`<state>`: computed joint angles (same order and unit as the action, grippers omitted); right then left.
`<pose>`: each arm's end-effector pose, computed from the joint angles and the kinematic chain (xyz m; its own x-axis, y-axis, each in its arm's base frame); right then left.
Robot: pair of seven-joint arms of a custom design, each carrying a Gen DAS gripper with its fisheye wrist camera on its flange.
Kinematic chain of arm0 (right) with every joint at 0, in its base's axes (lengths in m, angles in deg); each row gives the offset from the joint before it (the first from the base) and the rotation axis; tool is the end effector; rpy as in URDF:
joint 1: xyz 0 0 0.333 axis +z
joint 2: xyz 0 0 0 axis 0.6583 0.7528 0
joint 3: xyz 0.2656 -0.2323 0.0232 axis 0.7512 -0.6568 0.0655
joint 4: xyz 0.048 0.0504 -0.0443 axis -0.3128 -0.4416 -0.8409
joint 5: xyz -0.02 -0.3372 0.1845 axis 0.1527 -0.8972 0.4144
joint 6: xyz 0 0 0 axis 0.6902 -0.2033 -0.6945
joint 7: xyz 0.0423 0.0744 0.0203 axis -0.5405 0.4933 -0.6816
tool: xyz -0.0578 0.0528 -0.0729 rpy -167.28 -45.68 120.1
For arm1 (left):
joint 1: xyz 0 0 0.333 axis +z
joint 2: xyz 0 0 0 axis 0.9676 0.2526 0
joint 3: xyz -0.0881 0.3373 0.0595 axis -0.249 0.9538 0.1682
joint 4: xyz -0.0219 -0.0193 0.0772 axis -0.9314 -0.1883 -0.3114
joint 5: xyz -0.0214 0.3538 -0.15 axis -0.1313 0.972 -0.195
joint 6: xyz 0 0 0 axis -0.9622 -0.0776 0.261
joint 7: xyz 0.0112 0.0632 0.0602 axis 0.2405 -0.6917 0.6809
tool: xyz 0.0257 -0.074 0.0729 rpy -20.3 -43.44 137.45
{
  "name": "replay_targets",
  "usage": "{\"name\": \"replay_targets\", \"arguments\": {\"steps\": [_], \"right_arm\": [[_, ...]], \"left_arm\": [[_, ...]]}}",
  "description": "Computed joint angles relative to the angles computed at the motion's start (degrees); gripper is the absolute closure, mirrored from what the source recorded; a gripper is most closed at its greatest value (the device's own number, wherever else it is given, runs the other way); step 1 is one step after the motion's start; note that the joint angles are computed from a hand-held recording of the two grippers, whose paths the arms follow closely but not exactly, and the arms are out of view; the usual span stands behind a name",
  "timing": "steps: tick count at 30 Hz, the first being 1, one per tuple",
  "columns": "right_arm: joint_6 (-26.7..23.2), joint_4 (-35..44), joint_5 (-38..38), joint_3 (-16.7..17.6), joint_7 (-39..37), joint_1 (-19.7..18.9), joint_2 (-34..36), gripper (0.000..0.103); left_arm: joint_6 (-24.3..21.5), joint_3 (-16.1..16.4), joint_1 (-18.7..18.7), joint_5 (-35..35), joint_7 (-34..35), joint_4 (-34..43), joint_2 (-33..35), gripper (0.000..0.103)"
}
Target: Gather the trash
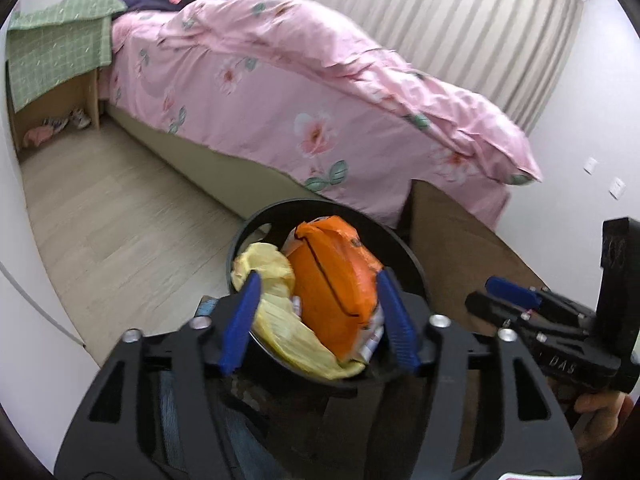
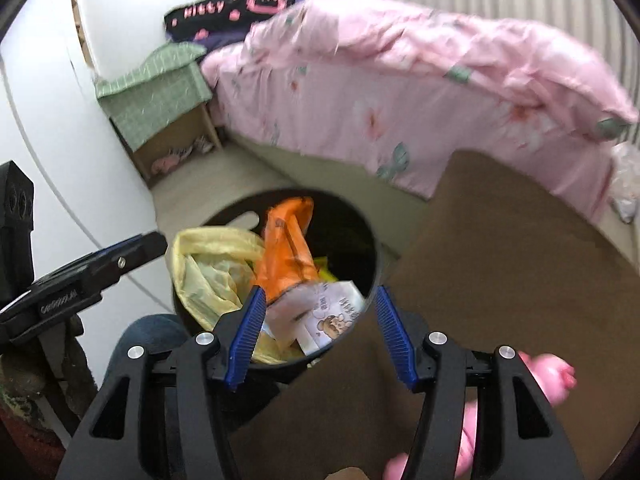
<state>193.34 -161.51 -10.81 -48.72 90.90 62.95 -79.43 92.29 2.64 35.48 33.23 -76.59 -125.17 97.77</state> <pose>0.5349 0.2752 0.4680 0.7454 -0.6504 -0.1465 -0.5550 -0.4836 -0.6768 0.4122 -0.5137 0.4492 0.3840 -0.8701 0.3088 -0.5049 -0.4779 -0.7188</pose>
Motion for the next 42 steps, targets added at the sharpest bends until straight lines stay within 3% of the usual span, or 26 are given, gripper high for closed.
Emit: {"name": "replay_targets", "arguments": {"steps": [3, 6, 12, 16, 18, 21, 30, 42], "right_arm": [[1.72, -6.09, 7.52, -0.23, -5.14, -0.54, -7.46, 0.049], [3.87, -13.75, 13.58, -1.88, -8.59, 0.52, -16.79, 0.049], [7.93, -25.63, 12.07, -3.50, -4.89, 1.89, -30.05, 0.048], [10.94, -31.91, 6.07, -1.76, 2.15, 0.52, -36.31, 0.048], [12.27, -33.83, 4.64, -1.84, 4.82, 0.96, -38.11, 0.048], [10.26, -35.18, 3.35, -4.12, 7.82, 2.43, -40.03, 0.048], [13.03, -36.50, -0.94, -4.63, 11.29, 4.14, -40.41, 0.048], [12.97, -36.96, -3.29, -5.63, 13.61, 5.34, -40.79, 0.048]], "left_arm": [[-3.74, -1.18, -2.23, -0.57, 3.12, 2.55, 0.26, 0.028], [-10.54, -2.35, -5.97, -2.18, 6.86, 6.98, 1.59, 0.027], [-23.17, -2.60, -14.91, -2.42, 14.15, 18.04, 6.80, 0.027], [-21.98, -2.12, -17.08, -4.31, 16.75, 20.69, 8.13, 0.027], [-25.94, -1.35, -19.27, -5.09, 19.16, 24.40, 10.15, 0.027], [-28.47, -0.07, -21.16, -5.45, 20.99, 26.84, 11.38, 0.027], [-27.52, 0.38, -21.14, -5.95, 19.73, 25.14, 10.36, 0.027], [-27.28, 0.37, -21.20, -5.85, 20.66, 25.28, 10.44, 0.027]]}}
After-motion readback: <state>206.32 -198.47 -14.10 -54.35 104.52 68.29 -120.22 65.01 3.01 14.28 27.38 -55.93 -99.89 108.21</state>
